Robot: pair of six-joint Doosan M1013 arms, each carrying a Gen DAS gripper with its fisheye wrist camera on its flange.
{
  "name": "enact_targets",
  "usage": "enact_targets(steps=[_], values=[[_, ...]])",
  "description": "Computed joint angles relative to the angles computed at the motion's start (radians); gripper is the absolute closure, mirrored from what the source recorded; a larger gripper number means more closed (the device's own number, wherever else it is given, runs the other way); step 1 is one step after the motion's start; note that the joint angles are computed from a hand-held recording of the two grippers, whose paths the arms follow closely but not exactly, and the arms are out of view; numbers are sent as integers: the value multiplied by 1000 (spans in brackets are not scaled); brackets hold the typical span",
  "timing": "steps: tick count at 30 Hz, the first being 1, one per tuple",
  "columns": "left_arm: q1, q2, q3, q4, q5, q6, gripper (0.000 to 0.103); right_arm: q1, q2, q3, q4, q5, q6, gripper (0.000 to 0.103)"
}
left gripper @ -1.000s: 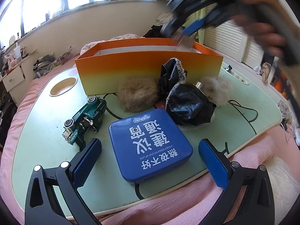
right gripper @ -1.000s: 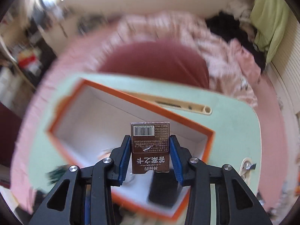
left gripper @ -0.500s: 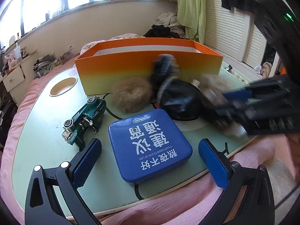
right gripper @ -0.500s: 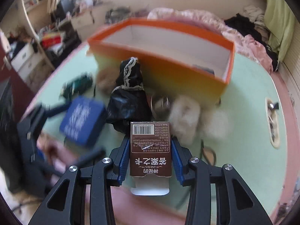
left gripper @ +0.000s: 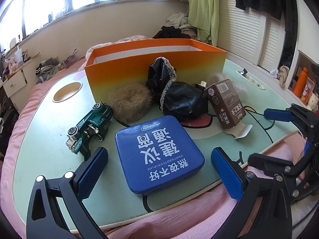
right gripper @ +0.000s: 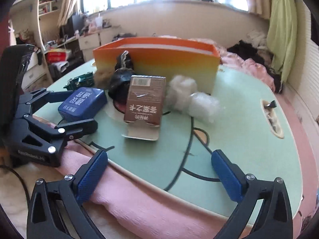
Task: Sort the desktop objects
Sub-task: 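Pick the brown printed carton from the box with the right tool, place on table, then grasp the black case in the box with the left tool, set on table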
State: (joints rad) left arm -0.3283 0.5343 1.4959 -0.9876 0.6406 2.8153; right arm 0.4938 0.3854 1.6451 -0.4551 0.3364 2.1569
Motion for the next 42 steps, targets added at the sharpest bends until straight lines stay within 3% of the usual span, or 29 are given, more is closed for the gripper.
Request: enact_targets(steps=[6, 10, 11, 13, 16, 19, 21, 22, 26, 28, 30, 33, 34, 35, 37, 42], values=[[10, -11, 17, -48, 4, 28, 0, -22, 10, 4, 27, -33, -34, 0], [44, -46, 29, -284, 14, 130, 1, -27, 13, 4, 36, -40, -46, 0], [50, -50, -1, -318, 43, 117, 1, -28, 13, 3, 36, -40, -47, 0], [44, -36, -86, -248, 106, -8, 6, -28, 14, 3, 27, -40, -38, 0], [11, 81, -382, 23, 381, -364, 28, -28, 14, 6, 19, -47, -29, 0], [-59, 251, -697, 259, 619, -684, 30, -27, 14, 8, 8, -50, -18, 0], [-92, 374, -906, 355, 778, -845, 43, -26, 15, 9, 0, -52, -9, 0], [-103, 418, -978, 387, 829, -900, 49, -26, 14, 10, -3, -56, -6, 0], [-128, 539, -1170, 426, 979, -1038, 50, -27, 13, 14, -6, -63, -3, 0], [-131, 544, -1169, 404, 998, -1045, 50, -26, 14, 13, -8, -60, -1, 0], [-141, 519, -1115, 429, 966, -1013, 50, -26, 14, 13, -9, -60, 1, 0], [-157, 502, -1075, 478, 916, -957, 39, -28, 14, 14, -3, -61, -5, 0], [-159, 501, -1073, 488, 908, -950, 45, -28, 13, 14, 0, -63, -8, 0], [-163, 486, -1050, 532, 881, -942, 60, -29, 13, 15, -1, -64, -8, 0], [-172, 461, -1009, 604, 829, -935, 72, -29, 13, 15, -2, -65, -7, 0], [-143, 458, -1000, 545, 839, -902, 73, -29, 13, 14, 0, -64, -9, 0]])
